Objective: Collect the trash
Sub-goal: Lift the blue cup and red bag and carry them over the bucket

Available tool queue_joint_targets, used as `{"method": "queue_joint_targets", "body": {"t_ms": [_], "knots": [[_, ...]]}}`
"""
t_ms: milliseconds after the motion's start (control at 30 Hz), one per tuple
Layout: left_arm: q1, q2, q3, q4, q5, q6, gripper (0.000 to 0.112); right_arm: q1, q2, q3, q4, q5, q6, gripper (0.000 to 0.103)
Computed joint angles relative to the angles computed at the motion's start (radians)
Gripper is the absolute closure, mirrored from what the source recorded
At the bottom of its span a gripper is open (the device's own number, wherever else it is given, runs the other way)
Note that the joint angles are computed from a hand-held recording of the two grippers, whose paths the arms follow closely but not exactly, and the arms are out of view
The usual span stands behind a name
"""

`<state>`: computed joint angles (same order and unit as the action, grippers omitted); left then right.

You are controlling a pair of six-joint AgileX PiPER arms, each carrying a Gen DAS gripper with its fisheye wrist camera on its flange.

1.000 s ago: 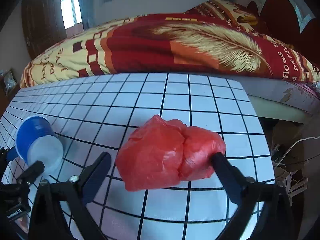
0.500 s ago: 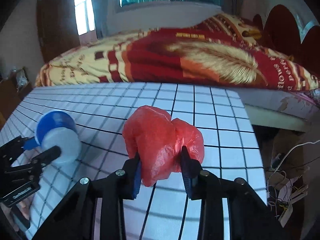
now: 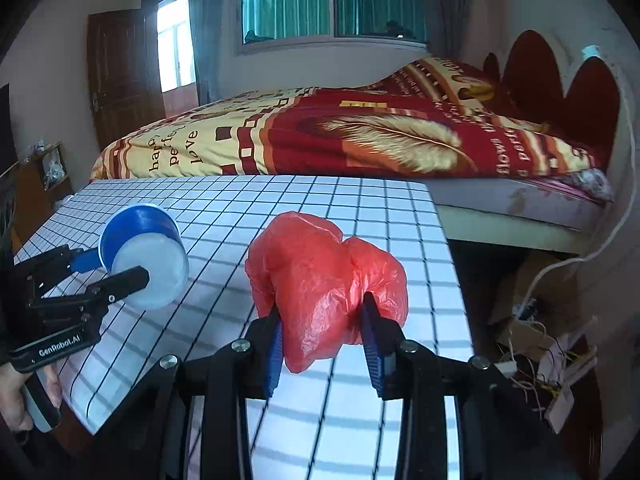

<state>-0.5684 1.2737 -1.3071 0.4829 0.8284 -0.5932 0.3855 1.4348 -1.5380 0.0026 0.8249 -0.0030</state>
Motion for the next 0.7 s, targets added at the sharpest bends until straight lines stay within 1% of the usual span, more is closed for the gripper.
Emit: {"method": "queue_joint_targets", "body": {"t_ms": [100, 233, 400, 533, 633, 700], "knots": [[-0.096, -0.037, 0.022, 0.084, 0.05, -0.105, 0.058, -0.015, -0.11, 0.09, 0.002, 0.006, 0.012, 0.067], [-0.213, -0.08, 0.052, 0.158, 0.104, -0.233, 0.058, -0.051, -0.233, 0.183, 0.022, 0.017, 0.007, 0.067], [-0.353, -0.096, 0.068, 0.228, 0.168, -0.341, 0.058, -0.082, -0.371, 0.275, 0.014, 0.054, 0.005, 0.067], [-0.438, -0.085, 0.059, 0.268, 0.205, -0.393, 0.058, -0.168, -0.448, 0.322, 0.076, 0.089, -0.06, 0.067], [-0.505, -0.065, 0.042, 0.301, 0.233, -0.428, 0.058, -0.282, -0.504, 0.353, 0.166, 0.123, -0.155, 0.067], [-0.545, -0.05, 0.032, 0.314, 0.245, -0.447, 0.058, -0.33, -0.534, 0.363, 0.191, 0.145, -0.188, 0.067]]}}
